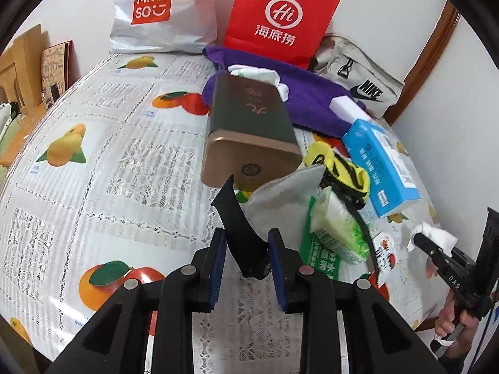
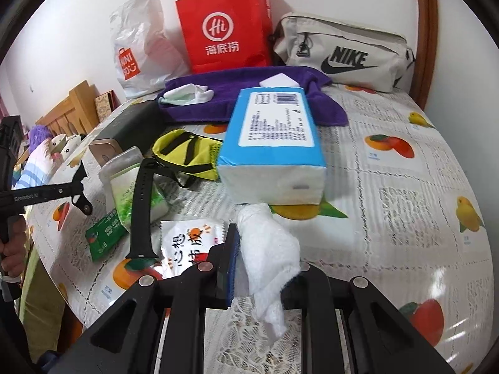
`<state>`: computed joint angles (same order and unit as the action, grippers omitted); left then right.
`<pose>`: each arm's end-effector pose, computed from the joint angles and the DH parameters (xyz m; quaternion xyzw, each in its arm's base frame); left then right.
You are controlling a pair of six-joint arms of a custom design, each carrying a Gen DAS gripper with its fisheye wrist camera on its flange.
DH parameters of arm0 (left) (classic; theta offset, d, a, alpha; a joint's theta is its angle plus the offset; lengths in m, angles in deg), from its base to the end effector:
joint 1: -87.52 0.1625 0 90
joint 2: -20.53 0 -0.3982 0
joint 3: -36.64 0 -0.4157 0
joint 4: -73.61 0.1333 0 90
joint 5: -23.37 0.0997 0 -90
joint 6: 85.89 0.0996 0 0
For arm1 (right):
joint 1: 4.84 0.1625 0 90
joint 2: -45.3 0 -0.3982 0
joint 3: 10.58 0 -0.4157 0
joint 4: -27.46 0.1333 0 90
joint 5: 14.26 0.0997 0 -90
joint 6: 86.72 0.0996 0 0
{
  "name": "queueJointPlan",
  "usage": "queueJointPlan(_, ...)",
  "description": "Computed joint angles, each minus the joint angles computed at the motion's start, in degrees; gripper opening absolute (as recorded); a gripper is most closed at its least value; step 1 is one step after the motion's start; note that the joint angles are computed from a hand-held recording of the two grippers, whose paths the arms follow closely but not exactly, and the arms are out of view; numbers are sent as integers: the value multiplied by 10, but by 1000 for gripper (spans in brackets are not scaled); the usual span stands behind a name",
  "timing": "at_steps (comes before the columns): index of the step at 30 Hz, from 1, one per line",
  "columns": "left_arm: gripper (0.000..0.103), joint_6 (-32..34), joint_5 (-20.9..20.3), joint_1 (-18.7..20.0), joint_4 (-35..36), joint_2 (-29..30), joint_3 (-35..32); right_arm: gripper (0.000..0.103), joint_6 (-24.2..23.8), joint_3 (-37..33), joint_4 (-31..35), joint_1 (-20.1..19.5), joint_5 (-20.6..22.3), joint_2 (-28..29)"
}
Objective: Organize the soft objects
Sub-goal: 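Carry the tissue in the right tool and strap in the left tool toward the purple towel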
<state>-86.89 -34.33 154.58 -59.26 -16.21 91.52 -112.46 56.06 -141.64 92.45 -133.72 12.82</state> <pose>-0.1556 -0.8462 0.2365 0.1201 0.9324 -0.2576 0.2231 0.1866 -0.7945 0.1520 0.1609 -0.8845 0.3272 0.2912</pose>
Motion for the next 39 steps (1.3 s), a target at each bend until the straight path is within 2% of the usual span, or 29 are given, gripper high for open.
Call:
queueJointPlan(12, 26, -3, 2, -12, -19, -10, 1, 18, 9, 14, -10, 6, -2, -20)
queueJointPlan(22, 26, 3, 17, -22, -16, 7, -38, 18, -11, -26, 8, 17, 17, -10)
queueJointPlan(31, 26, 3, 21, -24, 20, 52, -124, 18, -18, -105, 46, 17, 29, 22)
queueJointPlan(39, 26, -1, 22, -23, 73, 114, -241, 18, -17, -208, 104, 16, 36, 67)
